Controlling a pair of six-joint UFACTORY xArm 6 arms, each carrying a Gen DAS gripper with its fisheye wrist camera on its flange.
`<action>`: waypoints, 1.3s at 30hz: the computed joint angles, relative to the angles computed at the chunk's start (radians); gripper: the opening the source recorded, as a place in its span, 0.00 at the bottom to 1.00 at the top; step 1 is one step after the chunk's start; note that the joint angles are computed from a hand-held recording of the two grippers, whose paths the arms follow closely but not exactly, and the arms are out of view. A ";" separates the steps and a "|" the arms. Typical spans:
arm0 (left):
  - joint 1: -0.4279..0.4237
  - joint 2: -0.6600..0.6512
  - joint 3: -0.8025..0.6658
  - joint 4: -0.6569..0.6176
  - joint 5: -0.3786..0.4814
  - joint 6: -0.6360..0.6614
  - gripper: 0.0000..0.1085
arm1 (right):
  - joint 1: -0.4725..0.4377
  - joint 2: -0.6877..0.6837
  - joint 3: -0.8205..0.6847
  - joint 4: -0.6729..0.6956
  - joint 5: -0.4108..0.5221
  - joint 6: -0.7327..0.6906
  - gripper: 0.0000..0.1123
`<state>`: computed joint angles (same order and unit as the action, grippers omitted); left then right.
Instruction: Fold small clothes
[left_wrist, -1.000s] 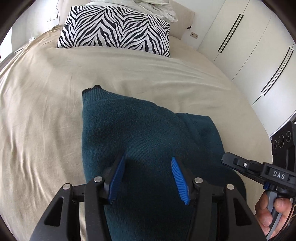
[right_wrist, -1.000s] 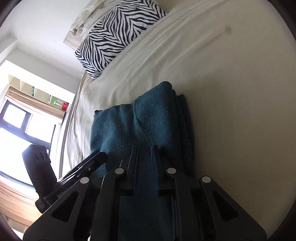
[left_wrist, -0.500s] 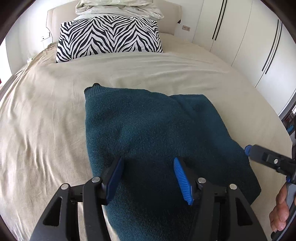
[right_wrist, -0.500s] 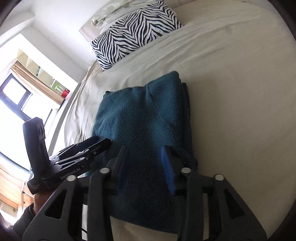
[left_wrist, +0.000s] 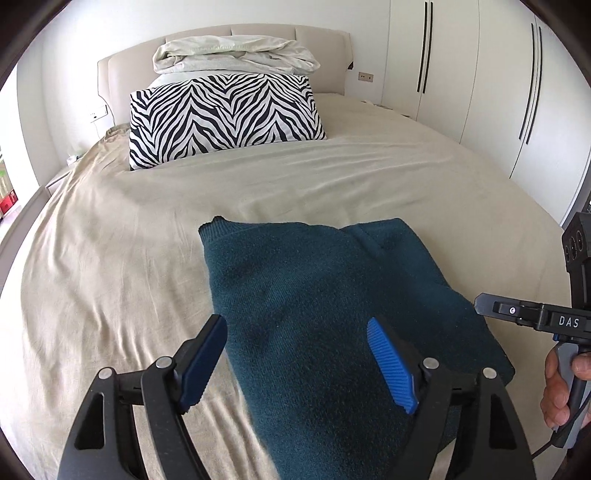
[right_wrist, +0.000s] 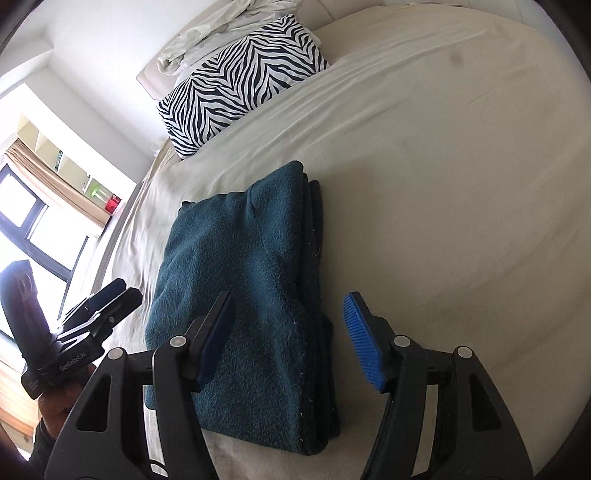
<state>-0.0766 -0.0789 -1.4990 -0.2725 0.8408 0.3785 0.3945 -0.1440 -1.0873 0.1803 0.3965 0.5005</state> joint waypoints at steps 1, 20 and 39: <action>0.005 0.001 0.001 0.004 -0.002 -0.004 0.76 | -0.002 0.006 -0.003 0.025 0.004 -0.023 0.53; 0.147 0.134 -0.069 -0.293 0.272 -0.066 0.73 | -0.015 0.201 -0.176 0.358 0.086 -0.302 0.51; 0.128 0.080 -0.086 -0.188 0.324 -0.085 0.35 | 0.172 0.401 -0.633 -0.541 0.540 0.156 0.18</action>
<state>0.0513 0.0015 -1.5845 -0.4604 1.1650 0.2937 0.5663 0.2574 -1.7202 -0.3606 0.9363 0.6563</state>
